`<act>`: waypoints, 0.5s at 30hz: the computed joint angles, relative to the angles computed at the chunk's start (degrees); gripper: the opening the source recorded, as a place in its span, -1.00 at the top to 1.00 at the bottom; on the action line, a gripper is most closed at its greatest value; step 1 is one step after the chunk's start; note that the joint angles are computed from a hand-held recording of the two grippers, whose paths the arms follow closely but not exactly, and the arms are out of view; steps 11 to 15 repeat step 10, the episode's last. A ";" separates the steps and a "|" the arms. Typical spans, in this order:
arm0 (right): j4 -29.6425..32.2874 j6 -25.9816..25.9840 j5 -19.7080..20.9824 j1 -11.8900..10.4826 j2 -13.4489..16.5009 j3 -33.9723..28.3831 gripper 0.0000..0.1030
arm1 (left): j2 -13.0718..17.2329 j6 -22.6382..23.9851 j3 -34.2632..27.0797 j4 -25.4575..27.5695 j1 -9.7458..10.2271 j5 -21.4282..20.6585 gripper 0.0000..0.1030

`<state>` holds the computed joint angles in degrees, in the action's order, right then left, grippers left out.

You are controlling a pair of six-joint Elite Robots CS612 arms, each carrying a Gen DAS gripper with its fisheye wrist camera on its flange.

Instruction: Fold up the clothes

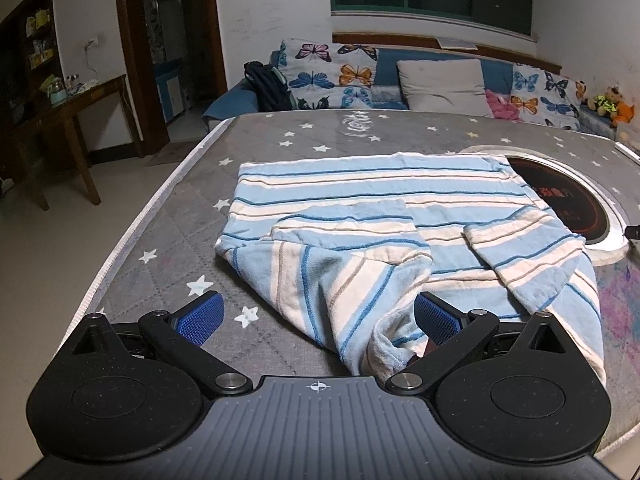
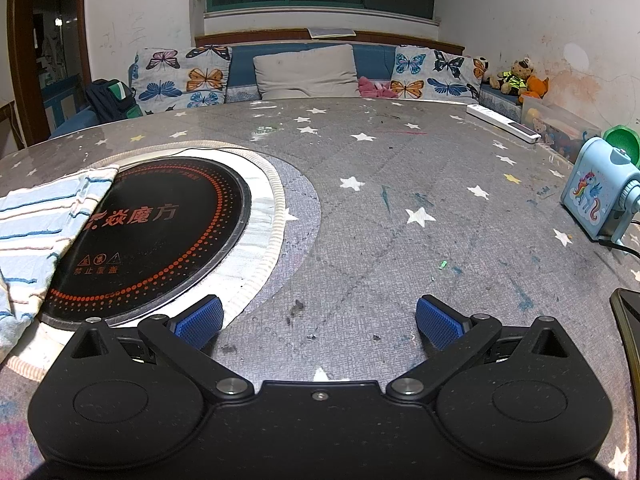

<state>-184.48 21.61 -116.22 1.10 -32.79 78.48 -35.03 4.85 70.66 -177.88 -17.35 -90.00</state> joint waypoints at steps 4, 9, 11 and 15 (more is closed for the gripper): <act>-0.03 0.00 0.01 0.00 -0.03 0.06 -1.00 | 0.52 0.12 -0.94 0.35 0.09 -0.09 -1.00; -0.02 0.00 0.00 0.00 -0.02 0.05 -1.00 | 0.81 0.30 -1.24 0.09 -0.08 0.02 -1.00; -0.02 0.00 0.00 0.00 -0.02 0.05 -1.00 | 0.86 0.32 -1.36 0.20 -0.10 0.01 -1.00; -0.02 0.00 0.00 0.00 -0.02 0.05 -1.00 | 0.86 0.32 -1.36 0.20 -0.10 0.01 -1.00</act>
